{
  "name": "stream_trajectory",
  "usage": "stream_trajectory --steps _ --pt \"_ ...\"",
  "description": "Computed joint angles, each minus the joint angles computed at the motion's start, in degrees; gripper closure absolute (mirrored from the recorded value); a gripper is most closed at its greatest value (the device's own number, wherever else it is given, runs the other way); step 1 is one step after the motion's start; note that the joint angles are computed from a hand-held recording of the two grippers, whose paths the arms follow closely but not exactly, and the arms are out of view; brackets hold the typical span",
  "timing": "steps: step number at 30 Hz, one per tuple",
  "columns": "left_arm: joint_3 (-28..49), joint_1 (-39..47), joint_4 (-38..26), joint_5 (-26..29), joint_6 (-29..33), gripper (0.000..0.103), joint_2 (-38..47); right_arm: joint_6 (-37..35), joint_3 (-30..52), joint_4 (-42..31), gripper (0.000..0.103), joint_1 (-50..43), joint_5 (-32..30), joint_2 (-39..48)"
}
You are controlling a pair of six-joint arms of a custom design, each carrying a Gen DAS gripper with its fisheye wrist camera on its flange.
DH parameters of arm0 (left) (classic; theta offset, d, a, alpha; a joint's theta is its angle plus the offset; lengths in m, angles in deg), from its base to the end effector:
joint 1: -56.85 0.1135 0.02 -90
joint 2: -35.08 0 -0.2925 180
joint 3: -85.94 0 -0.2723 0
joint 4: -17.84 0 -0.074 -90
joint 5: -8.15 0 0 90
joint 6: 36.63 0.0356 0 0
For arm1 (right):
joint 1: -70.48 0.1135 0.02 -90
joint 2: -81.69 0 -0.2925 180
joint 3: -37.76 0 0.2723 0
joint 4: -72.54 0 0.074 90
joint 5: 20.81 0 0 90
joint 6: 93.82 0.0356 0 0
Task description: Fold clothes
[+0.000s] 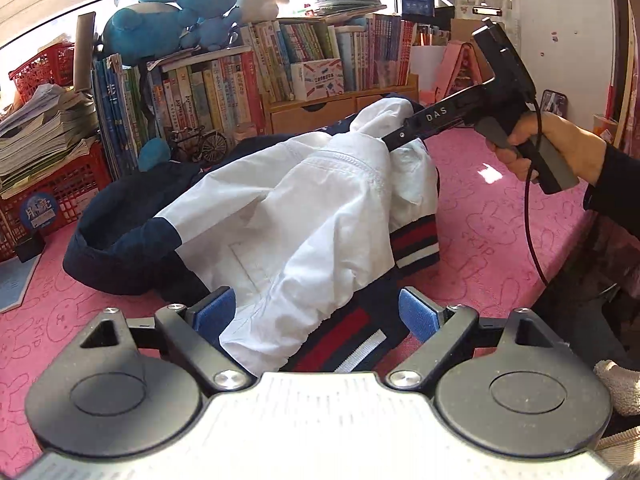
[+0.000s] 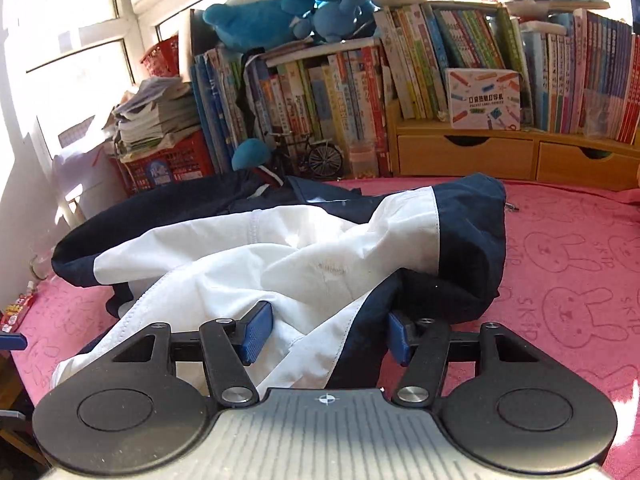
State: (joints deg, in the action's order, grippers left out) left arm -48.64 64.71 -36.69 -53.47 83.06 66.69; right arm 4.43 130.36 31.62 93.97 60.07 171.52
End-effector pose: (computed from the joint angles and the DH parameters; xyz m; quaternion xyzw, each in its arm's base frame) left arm 0.1164 -0.0010 0.2631 0.2672 0.8459 -0.0809 0.4544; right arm 0.3435 0.1554 0.3517 -0.1533 0.8840 0.1880 0.3996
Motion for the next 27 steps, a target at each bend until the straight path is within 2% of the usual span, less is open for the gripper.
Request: stream_trajectory --steps 3,4,6,8,10,11,12,14,17,19,21,26,27 --pt "-3.28 -8.13 4.23 -3.70 -4.02 0.005 -0.72 4.01 3.12 1.95 0.043 -0.33 -2.60 3.69" --pt "-4.59 -11.35 7.50 -5.28 -6.31 0.005 0.28 5.82 2.83 4.09 0.043 -0.60 -3.50 3.75" --pt "-6.36 -16.44 15.14 -9.81 -9.89 0.004 4.55 10.35 2.58 8.43 0.034 -1.60 -5.46 3.91" --pt "-7.54 -23.38 23.70 -20.06 -14.73 0.004 10.41 12.32 1.95 10.11 0.028 -2.71 -7.25 3.46" --pt "-6.58 -24.04 30.01 -25.40 -18.70 0.004 18.29 8.43 -0.51 9.90 0.025 -3.57 -8.18 0.99" --pt "-5.44 -22.83 31.86 -25.58 -20.56 0.004 21.99 4.56 -2.83 9.69 0.021 -3.50 -7.32 -1.04" --pt "-3.96 -20.30 32.50 -22.96 -22.40 0.004 25.03 -0.24 -5.86 9.30 0.018 -2.98 -5.50 -3.68" --pt "-1.32 -15.16 32.34 -16.74 -25.79 0.004 29.66 -9.16 -11.66 8.37 0.015 -1.55 -1.60 -8.78" --pt "0.53 -11.31 33.07 -12.44 -28.88 0.004 34.19 -18.87 -20.27 4.55 0.014 2.52 2.57 -16.40" --pt "0.32 -10.24 33.66 -11.14 -29.11 0.004 34.80 -21.24 -24.56 4.41 0.011 5.89 5.32 -19.46" --pt "-0.50 -10.44 33.66 -11.49 -28.71 0.004 33.62 -22.19 -27.88 7.60 0.007 11.22 12.14 -19.76" --pt "-1.32 -10.97 32.34 -12.09 -29.14 0.004 30.54 -20.75 -27.99 15.09 0.007 16.93 20.29 -12.53" --pt "-1.31 -10.76 32.10 -11.79 -29.38 0.004 30.18 -19.07 -26.87 15.05 0.011 17.05 20.29 -11.51"
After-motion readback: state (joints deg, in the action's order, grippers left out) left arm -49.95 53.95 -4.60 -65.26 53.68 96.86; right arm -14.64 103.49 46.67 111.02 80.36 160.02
